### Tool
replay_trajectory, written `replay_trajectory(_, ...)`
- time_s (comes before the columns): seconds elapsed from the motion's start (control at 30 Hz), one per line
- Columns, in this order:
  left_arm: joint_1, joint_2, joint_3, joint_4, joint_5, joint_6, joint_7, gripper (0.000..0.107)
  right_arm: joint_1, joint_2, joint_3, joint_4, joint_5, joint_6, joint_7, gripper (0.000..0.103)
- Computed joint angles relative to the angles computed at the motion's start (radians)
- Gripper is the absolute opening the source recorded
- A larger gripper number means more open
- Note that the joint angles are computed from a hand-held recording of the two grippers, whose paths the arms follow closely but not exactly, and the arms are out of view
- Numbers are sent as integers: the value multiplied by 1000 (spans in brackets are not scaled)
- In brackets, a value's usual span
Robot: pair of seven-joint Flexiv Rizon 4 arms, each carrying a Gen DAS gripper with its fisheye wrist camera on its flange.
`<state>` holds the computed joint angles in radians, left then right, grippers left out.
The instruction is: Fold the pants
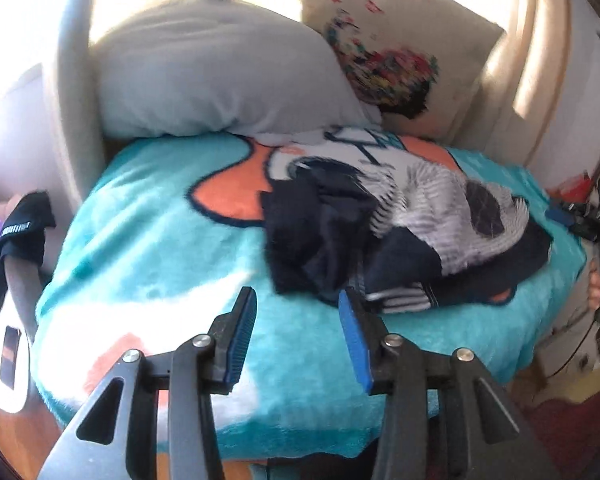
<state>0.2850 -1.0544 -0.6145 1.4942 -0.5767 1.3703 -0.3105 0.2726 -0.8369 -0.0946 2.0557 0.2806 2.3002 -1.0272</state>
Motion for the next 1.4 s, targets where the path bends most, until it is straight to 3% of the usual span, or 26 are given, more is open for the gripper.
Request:
replay_trajectory(0.13, 46, 3, -75, 28, -28, 35, 1, 45, 3, -27, -58, -107, 8, -166, 36, 71)
replay_trajectory(0.23, 84, -3, -145, 48, -24, 43, 20, 54, -15, -50, -70, -160, -18, -224, 73, 65)
replay_trajectory(0.27, 91, -5, -163, 48, -23, 38, 21, 55, -9, -58, -85, -174, -20, -249, 84, 53)
replay_trajectory(0.3, 94, -8, -178, 43, -25, 22, 20, 55, -17, -61, -84, -185, -33, -273, 98, 25)
replay_trajectory(0.33, 95, -8, -185, 37, -27, 1, 19, 55, -36, -62, -68, -189, -51, -279, 111, 15)
replay_trajectory(0.43, 73, -5, -180, 1, -48, -87, 32, 57, -21, -58, -74, -159, -41, -218, 130, 13)
replay_trajectory(0.53, 27, -2, -148, -39, -65, -140, 52, 62, 6, -30, -70, -96, 9, -125, 135, 12)
replay_trajectory(0.7, -65, -3, -59, -111, -82, -230, 58, 63, 45, 18, -55, -2, 107, -32, 133, 12)
replay_trajectory(0.83, -142, -11, 30, -156, -92, -270, 40, 63, 46, 17, -36, 41, 155, -36, 150, 12)
replay_trajectory(0.9, -191, -20, 95, -184, -92, -270, 13, 63, 26, -3, -41, 65, 92, -48, 229, 15)
replay_trajectory(0.93, -218, -27, 133, -202, -89, -269, -14, 63, 54, -16, -86, 80, 66, -66, 296, 16)
replay_trajectory(1.0, -248, -38, 186, -232, -78, -285, -59, 63, 157, -55, -227, 133, -3, -58, 469, 35)
replay_trajectory(1.03, -252, -41, 199, -240, -77, -296, -77, 63, 226, -65, -288, 139, 50, -88, 473, 40)
replay_trajectory(1.13, -220, -26, 174, -223, -105, -329, -66, 63, 436, -80, -434, 57, 456, -231, 182, 47)
replay_trajectory(1.2, -211, -13, 152, -205, -131, -301, -36, 65, 522, -111, -523, 26, 558, -252, 115, 57)
replay_trajectory(1.27, -221, -20, 152, -221, -143, -294, -39, 70, 497, -123, -510, 47, 428, -160, 219, 61)
replay_trajectory(1.4, -278, -74, 228, -328, -121, -326, -166, 70, 233, -164, -374, 36, -185, 183, 587, 62)
